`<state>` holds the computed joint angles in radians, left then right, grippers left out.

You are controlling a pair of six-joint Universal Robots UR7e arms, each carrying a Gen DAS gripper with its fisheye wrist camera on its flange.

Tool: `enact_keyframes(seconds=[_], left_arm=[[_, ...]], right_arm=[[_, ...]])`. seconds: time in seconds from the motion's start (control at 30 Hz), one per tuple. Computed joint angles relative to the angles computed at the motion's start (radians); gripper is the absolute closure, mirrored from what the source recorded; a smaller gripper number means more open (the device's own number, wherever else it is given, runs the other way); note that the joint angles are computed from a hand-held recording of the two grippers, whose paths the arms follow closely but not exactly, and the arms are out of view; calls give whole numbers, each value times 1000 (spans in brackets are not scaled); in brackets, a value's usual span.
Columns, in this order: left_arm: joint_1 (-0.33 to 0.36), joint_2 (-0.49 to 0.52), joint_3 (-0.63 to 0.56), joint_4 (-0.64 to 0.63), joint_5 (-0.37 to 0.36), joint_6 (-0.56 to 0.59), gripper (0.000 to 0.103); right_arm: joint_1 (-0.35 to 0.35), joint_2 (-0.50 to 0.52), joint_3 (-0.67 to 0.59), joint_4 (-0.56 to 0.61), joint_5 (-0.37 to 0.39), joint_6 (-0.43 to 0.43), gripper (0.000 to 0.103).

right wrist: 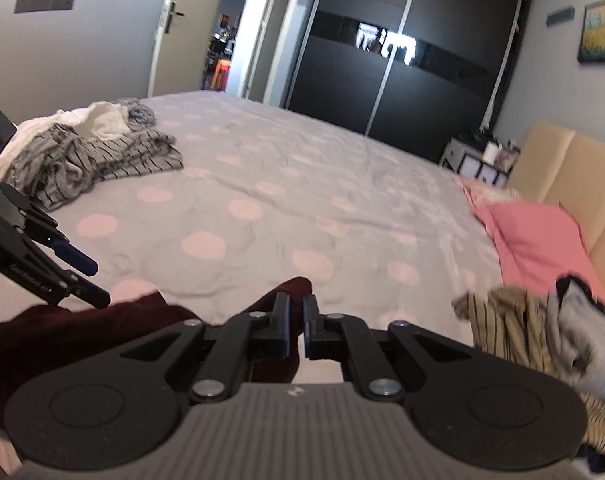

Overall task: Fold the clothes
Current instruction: 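Lift the maroon sweater high with both tools and shake it out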

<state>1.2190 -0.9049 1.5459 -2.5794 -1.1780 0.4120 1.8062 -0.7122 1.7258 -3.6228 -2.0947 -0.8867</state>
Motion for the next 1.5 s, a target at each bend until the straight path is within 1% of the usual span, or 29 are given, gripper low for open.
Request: enact_keyframes(seconds=[0.07,0.1,0.17,0.2,0.23,0.27,0.3,0.33,0.4,0.5,0.63,0.73,0.87,0.97,1.07,1.27,1.4,1.5], left_arm=[[3,25,-27,28,9,-18,65],[5,35,-37,40,9,-28,67],[6,48,-45,44,11,-30,82],[6,52,-45,42,12,-26,84],[5,55,-45,38,16,-23,92],[3,56,-42,31,27,-23,97],[2,56,-40,25,35,-24,98],[2,54,-38,18,39,-28,101],[-1,45,-26,-16,51,-33,101],[-12,6,13,-134,55,-20,102],[-36,-73,74,-318,57,-4,102],[-61,-152,121,-444,45,13,102],[-111,-268,184,-575,13,51,102],[-162,-351,225,-632,-1,99,102],[-222,-416,259,-671,-3,164,102],[-321,-505,320,-745,-7,259,102],[-372,-550,368,-792,7,279,102],[-398,-573,408,-833,20,287,102]], right_arm=[[-15,-13,12,10,-8,21,95],[-22,-17,15,17,-14,31,95],[-34,-25,21,26,-18,47,95],[-38,-29,23,29,-18,51,95],[-41,-31,24,30,-17,53,95],[-44,-34,26,32,-16,56,95],[-45,-36,27,32,-16,57,95],[-46,-36,27,30,-16,57,95],[-43,-31,22,19,-27,48,95],[-33,-18,11,-18,-57,27,95],[-8,7,-15,-112,-87,-15,95],[20,21,-32,-211,-57,-69,96],[76,22,-44,-352,27,-149,96],[123,11,-53,-435,90,-197,96],[169,-9,-59,-495,127,-220,96],[241,-45,-45,-583,146,-287,96],[272,-65,4,-654,164,-293,96],[296,-79,45,-692,169,-292,96]])
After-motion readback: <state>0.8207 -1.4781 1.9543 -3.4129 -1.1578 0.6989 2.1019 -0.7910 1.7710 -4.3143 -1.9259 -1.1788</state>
